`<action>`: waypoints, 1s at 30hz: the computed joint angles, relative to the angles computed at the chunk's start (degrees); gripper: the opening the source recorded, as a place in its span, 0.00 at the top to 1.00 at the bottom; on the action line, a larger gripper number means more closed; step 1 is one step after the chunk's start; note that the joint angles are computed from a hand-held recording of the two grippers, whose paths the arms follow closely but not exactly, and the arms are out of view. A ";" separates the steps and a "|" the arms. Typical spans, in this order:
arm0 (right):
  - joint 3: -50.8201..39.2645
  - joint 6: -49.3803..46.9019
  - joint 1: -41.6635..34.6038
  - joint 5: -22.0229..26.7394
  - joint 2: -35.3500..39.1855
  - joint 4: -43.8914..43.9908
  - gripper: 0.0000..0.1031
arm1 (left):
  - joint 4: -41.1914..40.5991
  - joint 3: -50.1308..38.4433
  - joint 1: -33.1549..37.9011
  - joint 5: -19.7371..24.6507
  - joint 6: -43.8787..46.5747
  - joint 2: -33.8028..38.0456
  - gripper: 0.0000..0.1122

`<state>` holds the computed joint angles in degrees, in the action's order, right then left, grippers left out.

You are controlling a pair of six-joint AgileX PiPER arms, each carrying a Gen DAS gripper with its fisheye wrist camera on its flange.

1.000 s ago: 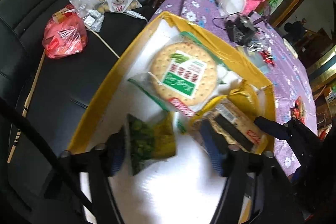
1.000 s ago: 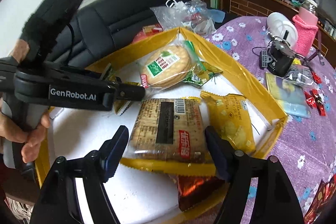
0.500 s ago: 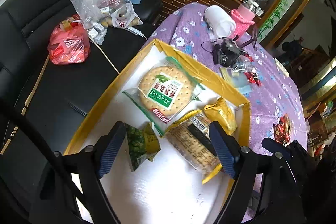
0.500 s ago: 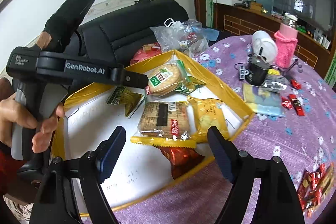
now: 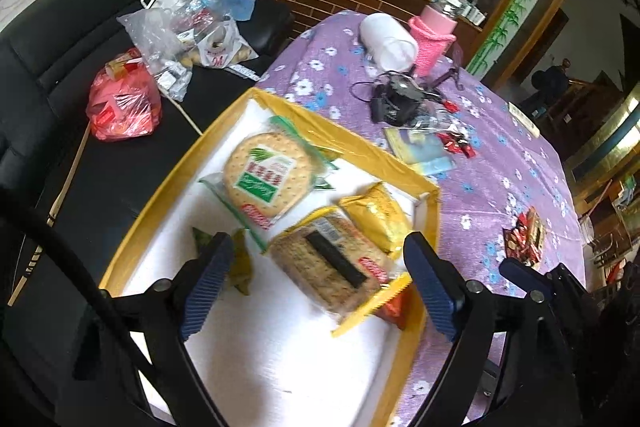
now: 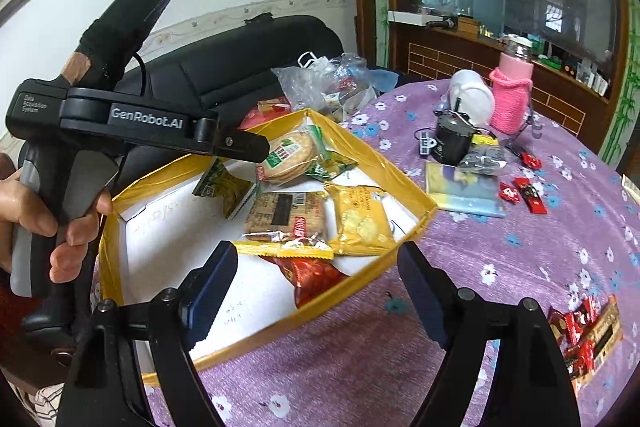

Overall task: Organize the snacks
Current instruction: 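Move both open tools back toward the remaining snacks on the table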

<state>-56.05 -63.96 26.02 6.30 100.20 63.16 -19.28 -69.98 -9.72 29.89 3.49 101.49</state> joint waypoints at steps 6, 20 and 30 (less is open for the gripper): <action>3.31 -16.87 -3.42 0.54 -2.51 16.75 0.20 | 3.37 -1.71 -4.30 0.58 -3.25 -0.61 0.22; 11.35 -28.67 -26.60 10.40 -7.65 29.77 0.20 | 9.02 -5.78 -16.55 -0.73 -11.08 2.90 0.21; 7.42 -15.35 -44.27 15.57 -3.03 22.04 0.20 | 5.93 -14.59 -25.35 -1.29 -15.14 12.36 0.21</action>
<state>-48.63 -79.31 -18.25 21.87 97.17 85.20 -13.35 -84.57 -35.07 28.59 -11.65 113.86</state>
